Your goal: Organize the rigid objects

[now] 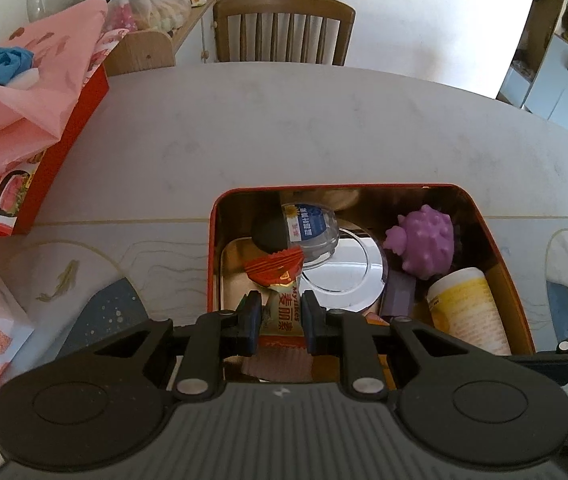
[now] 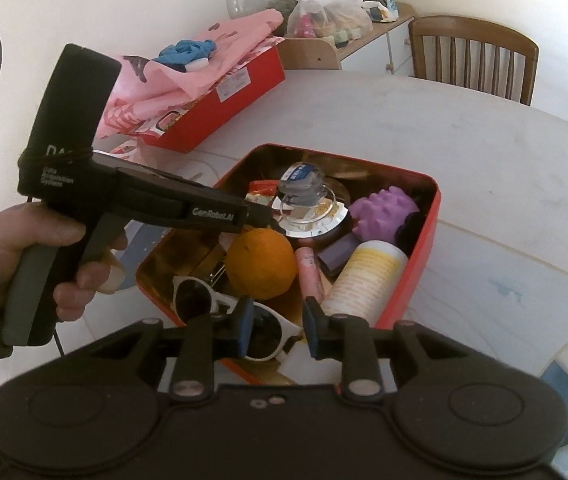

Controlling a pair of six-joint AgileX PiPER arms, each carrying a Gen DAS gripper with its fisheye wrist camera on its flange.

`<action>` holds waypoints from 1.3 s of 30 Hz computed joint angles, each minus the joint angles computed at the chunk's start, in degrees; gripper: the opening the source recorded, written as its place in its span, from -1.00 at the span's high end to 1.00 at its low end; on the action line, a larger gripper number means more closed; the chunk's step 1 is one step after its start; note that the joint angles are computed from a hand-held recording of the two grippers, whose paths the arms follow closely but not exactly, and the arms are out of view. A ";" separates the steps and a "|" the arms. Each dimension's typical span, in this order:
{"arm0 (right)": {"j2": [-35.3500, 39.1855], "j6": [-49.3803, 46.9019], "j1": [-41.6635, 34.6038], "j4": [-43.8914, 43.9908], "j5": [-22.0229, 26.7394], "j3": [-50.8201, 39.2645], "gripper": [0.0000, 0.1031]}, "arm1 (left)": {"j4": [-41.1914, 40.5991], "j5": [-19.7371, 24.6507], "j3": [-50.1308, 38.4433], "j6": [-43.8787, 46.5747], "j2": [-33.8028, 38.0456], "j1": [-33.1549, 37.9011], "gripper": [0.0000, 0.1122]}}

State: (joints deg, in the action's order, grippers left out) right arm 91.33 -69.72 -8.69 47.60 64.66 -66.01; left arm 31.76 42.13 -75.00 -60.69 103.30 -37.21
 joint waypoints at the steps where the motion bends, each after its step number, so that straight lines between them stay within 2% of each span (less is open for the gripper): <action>1: -0.24 0.32 0.11 -0.08 -0.08 0.02 0.44 | 0.05 -0.08 0.13 0.02 -0.14 -0.06 0.63; 7: -1.58 2.79 0.63 -1.08 -1.00 0.04 0.29 | 1.30 -0.02 1.03 -0.92 -1.34 -0.88 0.63; 13: -4.03 3.89 0.65 -1.73 -2.18 1.10 0.25 | 1.95 -0.25 2.84 -3.09 -3.77 -2.14 0.59; 19: -6.52 5.24 0.22 -2.67 -2.97 1.96 0.11 | 4.44 0.96 4.57 -6.48 -6.89 -4.85 0.40; 21: -7.59 5.51 -0.05 -2.90 -3.10 2.36 0.04 | 5.75 1.40 5.29 -8.47 -8.03 -5.94 0.02; 23: -8.56 5.28 -0.61 -2.78 -2.78 2.65 -0.07 | 7.96 2.07 6.07 -11.05 -9.21 -7.38 -0.12; 30: -12.46 4.24 -2.83 -2.15 -1.91 4.30 -0.29 | 11.24 5.49 6.93 -15.48 -12.04 -12.31 -0.18; 36: -15.61 3.92 -5.57 -1.32 -1.30 5.61 -0.57 | 14.42 9.54 7.08 -20.04 -13.66 -17.04 -0.26; 39: -17.32 3.14 -7.34 -0.86 -1.61 6.50 -0.71 | 15.60 11.76 7.14 -22.23 -14.34 -19.28 -0.39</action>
